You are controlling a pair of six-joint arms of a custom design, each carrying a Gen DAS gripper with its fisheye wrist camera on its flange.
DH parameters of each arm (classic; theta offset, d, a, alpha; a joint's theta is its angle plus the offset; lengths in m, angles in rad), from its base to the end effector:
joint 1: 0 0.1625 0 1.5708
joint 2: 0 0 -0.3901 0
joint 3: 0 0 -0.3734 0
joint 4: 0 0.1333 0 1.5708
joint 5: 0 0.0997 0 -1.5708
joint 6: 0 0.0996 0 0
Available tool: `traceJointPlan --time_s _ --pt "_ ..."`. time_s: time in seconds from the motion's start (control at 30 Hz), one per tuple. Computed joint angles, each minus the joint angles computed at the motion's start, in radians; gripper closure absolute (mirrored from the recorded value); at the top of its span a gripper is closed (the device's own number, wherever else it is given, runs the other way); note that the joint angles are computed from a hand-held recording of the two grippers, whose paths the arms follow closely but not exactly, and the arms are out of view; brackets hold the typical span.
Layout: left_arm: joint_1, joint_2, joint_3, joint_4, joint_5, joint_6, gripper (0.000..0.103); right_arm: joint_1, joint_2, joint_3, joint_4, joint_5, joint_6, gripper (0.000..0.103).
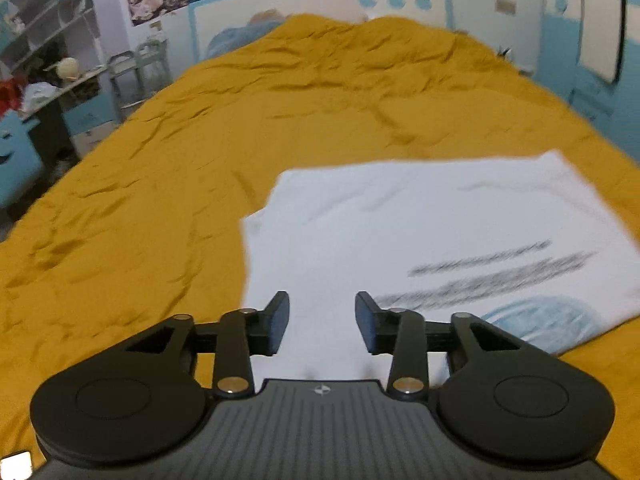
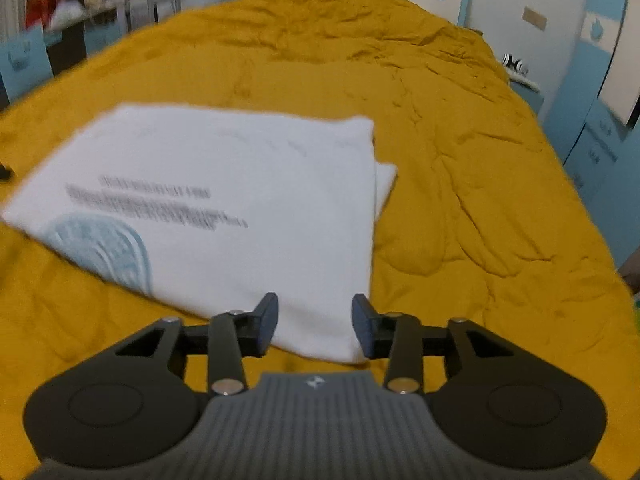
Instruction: Fold small clothes
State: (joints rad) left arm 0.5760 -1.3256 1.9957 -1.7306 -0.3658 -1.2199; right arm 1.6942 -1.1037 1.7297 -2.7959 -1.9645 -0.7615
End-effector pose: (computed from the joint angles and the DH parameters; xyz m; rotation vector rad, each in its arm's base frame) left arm -0.2600 -0.4387 0.2292 0.1311 2.0156 -0.9914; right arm 0.1698 -0.5961 0.2723 0.9415 -2.3507 0.5831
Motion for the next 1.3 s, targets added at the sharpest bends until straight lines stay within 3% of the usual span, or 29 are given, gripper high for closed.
traceJointPlan --time_s 0.1,0.23,0.37,0.57,0.77,0.93,1.13,1.23,1.3 --pt "0.013 0.026 0.01 -0.227 -0.006 0.152 0.056 -0.007 -0.012 -0.041 0.079 0.064 0.113 0.042" --pt "0.045 0.085 0.013 -0.528 -0.03 0.337 0.056 -0.028 0.014 -0.112 0.139 0.115 0.265 0.04" --pt "0.087 0.16 -0.012 -0.747 -0.072 0.496 0.056 -0.052 0.066 -0.168 0.108 0.136 0.344 0.037" --pt "0.156 0.261 -0.075 -0.89 -0.131 0.64 0.056 -0.09 0.144 -0.249 0.121 0.169 0.396 0.037" --pt "0.212 0.33 -0.116 -1.017 -0.18 0.75 0.056 -0.141 0.206 -0.335 0.17 0.288 0.43 0.037" --pt "0.252 0.398 -0.161 -1.141 -0.218 0.848 0.058 -0.172 0.266 -0.405 0.163 0.32 0.485 0.036" --pt "0.297 0.468 -0.244 -1.144 -0.244 0.894 0.062 -0.22 0.326 -0.489 0.188 0.419 0.557 0.036" --pt "0.317 0.495 -0.285 -1.151 -0.257 0.925 0.062 -0.234 0.361 -0.534 0.221 0.477 0.572 0.043" --pt "0.33 0.514 -0.315 -1.152 -0.261 0.952 0.062 -0.241 0.387 -0.565 0.247 0.515 0.582 0.058"
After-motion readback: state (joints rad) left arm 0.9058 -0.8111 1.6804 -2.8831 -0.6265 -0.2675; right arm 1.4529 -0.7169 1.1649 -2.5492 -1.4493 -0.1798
